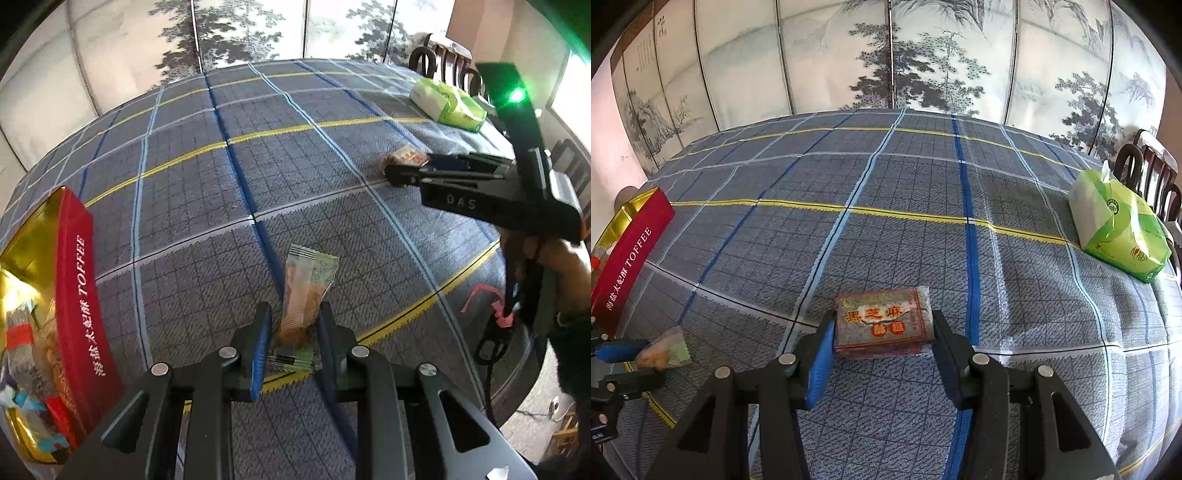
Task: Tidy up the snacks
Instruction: 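Carry the wafer packet into the tin with the left gripper while the right holds the sesame box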
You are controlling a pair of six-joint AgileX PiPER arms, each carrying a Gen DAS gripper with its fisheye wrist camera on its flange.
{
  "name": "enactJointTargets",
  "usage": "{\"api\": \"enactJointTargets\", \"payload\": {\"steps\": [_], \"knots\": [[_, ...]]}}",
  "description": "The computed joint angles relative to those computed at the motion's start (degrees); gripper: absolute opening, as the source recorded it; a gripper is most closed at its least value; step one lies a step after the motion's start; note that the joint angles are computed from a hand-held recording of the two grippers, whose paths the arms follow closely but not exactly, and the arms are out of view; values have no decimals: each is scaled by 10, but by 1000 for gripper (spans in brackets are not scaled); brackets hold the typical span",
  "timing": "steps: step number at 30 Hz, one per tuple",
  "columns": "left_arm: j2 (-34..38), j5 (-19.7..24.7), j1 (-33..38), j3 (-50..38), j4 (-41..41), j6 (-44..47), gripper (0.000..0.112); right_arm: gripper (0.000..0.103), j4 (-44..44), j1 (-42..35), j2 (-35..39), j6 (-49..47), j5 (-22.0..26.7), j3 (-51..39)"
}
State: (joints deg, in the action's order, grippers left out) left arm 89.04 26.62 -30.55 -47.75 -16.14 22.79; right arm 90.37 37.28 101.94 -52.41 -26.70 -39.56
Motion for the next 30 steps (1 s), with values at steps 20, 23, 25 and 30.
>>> {"api": "enactJointTargets", "payload": {"steps": [20, 23, 25, 30], "knots": [[-145, 66, 116, 11, 18, -37, 22, 50, 11, 0, 1, -14, -4, -2], [-160, 83, 164, 1, 3, -15, 22, 50, 12, 1, 1, -15, -3, -3], [-167, 96, 206, -7, -12, 7, 22, 50, 12, 1, 1, -16, -4, -3], [-160, 113, 295, -25, -31, 50, 22, 50, 14, 1, 1, -17, -4, -4]]}}
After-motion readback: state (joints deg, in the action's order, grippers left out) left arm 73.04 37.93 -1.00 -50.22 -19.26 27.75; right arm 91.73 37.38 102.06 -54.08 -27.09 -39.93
